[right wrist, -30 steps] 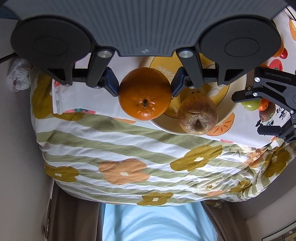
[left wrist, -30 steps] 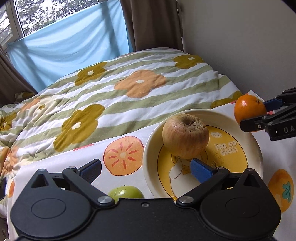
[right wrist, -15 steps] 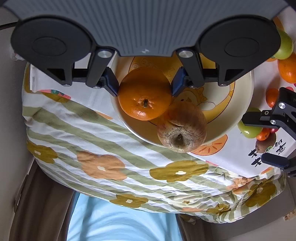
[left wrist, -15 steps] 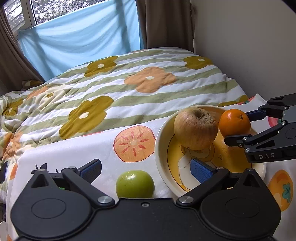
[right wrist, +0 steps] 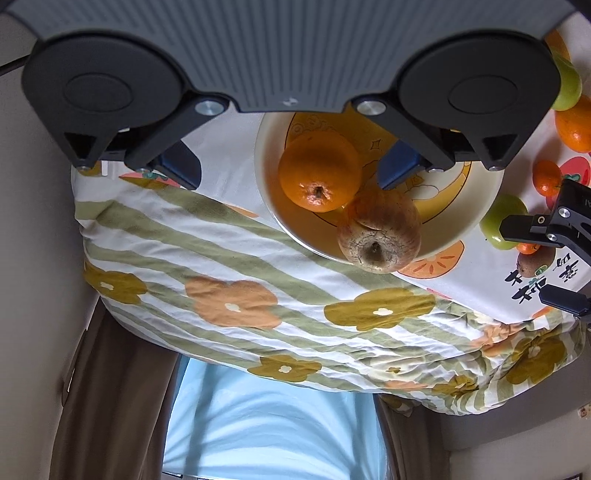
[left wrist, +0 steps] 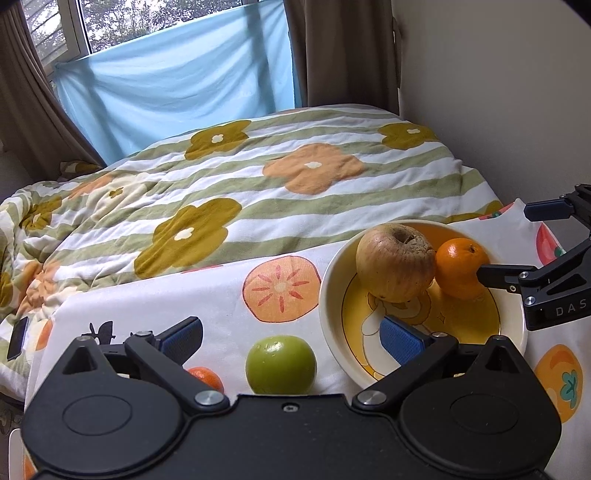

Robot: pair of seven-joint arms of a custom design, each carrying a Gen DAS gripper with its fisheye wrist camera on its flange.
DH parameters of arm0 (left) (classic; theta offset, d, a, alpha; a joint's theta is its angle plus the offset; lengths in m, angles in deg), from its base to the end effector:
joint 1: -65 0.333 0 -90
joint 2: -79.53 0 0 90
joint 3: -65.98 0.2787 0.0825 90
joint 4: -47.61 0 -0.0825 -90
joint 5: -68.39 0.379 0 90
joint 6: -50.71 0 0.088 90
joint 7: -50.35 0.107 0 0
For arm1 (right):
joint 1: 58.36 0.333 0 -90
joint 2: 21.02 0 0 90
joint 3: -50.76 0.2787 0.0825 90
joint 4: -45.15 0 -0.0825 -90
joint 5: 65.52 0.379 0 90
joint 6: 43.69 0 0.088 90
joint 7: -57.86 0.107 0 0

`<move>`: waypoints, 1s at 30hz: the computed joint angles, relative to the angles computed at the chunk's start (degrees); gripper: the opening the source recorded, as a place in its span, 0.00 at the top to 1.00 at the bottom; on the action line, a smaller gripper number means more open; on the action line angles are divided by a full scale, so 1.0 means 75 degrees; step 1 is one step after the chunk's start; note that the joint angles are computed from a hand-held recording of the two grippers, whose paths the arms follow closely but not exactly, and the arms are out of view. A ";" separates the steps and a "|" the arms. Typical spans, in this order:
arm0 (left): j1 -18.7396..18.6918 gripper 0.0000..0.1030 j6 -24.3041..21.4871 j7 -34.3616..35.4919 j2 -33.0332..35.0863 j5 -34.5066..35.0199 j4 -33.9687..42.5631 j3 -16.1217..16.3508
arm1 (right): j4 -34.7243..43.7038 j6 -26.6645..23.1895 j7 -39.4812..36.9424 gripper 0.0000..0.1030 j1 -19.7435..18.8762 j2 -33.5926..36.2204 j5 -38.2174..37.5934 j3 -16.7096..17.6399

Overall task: Organize fruits
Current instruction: 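Open both tools to release the apple and orange in the bowl, then grasp the large orange with the left tool while the right tool grasps the green apple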

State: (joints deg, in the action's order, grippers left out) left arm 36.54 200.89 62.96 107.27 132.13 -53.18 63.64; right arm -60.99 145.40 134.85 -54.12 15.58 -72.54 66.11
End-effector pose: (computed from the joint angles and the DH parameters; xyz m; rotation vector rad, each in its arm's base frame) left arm 0.5609 -0.3558 0.2933 -1.6722 1.7964 -0.5657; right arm 0.6314 0.2147 0.2597 -2.0956 1.1352 -0.6134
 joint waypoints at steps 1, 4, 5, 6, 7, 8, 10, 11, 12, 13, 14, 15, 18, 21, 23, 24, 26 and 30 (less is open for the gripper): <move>-0.0059 0.00 -0.0074 -0.0118 -0.0078 0.0066 -0.0063 0.0024 | -0.0087 0.0015 0.0024 0.00 -0.0039 -0.0080 0.0020 0.0031; -0.0157 0.00 -0.0302 -0.0566 -0.0404 0.0297 -0.0353 0.0006 | -0.0392 0.0090 0.0067 0.00 -0.0267 -0.0332 -0.0001 0.0235; -0.0177 0.00 -0.0419 -0.0767 -0.0546 0.0383 -0.0480 -0.0029 | -0.0517 0.0130 0.0105 0.00 -0.0299 -0.0445 -0.0002 0.0259; -0.0173 0.00 -0.0504 -0.0954 -0.0700 0.0455 -0.0616 -0.0088 | -0.0647 0.0154 0.0152 0.00 -0.0322 -0.0569 -0.0005 0.0271; -0.0174 0.00 -0.0590 -0.1182 -0.0850 0.0572 -0.0757 -0.0146 | -0.0744 0.0157 0.0190 0.00 -0.0403 -0.0658 -0.0033 0.0348; -0.0201 0.00 -0.0722 -0.1495 -0.1059 0.0737 -0.0954 -0.0212 | -0.0904 0.0183 0.0245 0.00 -0.0527 -0.0795 -0.0059 0.0470; -0.0164 0.00 -0.0911 -0.1935 -0.1423 0.0975 -0.1310 -0.0401 | -0.1212 0.0264 0.0405 0.00 -0.0655 -0.1066 -0.0089 0.0596; -0.0151 0.00 -0.1034 -0.2143 -0.1611 0.1094 -0.1495 -0.0504 | -0.1394 0.0312 0.0502 0.00 -0.0800 -0.1214 -0.0137 0.0738; -0.0122 0.00 -0.1136 -0.2306 -0.1783 0.1196 -0.1673 -0.0609 | -0.1579 0.0379 0.0626 0.00 -0.0922 -0.1364 -0.0183 0.0861; -0.0092 0.00 -0.1249 -0.2458 -0.1992 0.1292 -0.1886 -0.0719 | -0.1758 0.0441 0.0778 0.00 -0.1014 -0.1518 -0.0230 0.0951; -0.0051 0.00 -0.1350 -0.2577 -0.2178 0.1364 -0.2077 -0.0832 | -0.1954 0.0487 0.0960 0.00 -0.1080 -0.1705 -0.0274 0.1017; -0.0002 0.00 -0.1438 -0.2680 -0.2372 0.1418 -0.2270 -0.0946 | -0.2148 0.0531 0.1153 0.00 -0.1112 -0.1899 -0.0305 0.1060; 0.0177 0.00 -0.1536 -0.3002 -0.2947 0.1551 -0.2852 -0.1292 | -0.2685 0.0688 0.1754 0.00 -0.1348 -0.2422 -0.0492 0.1310; 0.0375 0.00 -0.1500 -0.3224 -0.3526 0.1673 -0.3464 -0.1616 | -0.3275 0.0871 0.2151 0.00 -0.0844 -0.3099 -0.0316 0.0939; 0.0504 0.00 -0.1393 -0.3290 -0.3839 0.1726 -0.3802 -0.1781 | -0.3641 0.0955 0.2228 0.00 -0.0224 -0.3507 0.0001 0.0479; 0.0566 0.00 -0.1330 -0.3309 -0.3991 0.1716 -0.3965 -0.1850 | -0.3831 0.0979 0.2187 0.00 0.0159 -0.3708 0.0261 0.0207; 0.0686 0.00 -0.1141 -0.3359 -0.4305 0.1717 -0.4317 -0.1968 | -0.4159 0.0993 0.1919 0.00 0.0953 -0.4048 0.0959 -0.0312; 0.0896 0.00 -0.0800 -0.3349 -0.4738 0.1758 -0.4896 -0.2160 | -0.4553 0.1079 0.0692 0.00 0.2529 -0.4393 0.3113 -0.1158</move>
State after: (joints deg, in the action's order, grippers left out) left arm 43.26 194.89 37.84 71.74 145.31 -89.90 47.44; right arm -95.14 153.49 140.04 -35.15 -17.37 -49.19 57.43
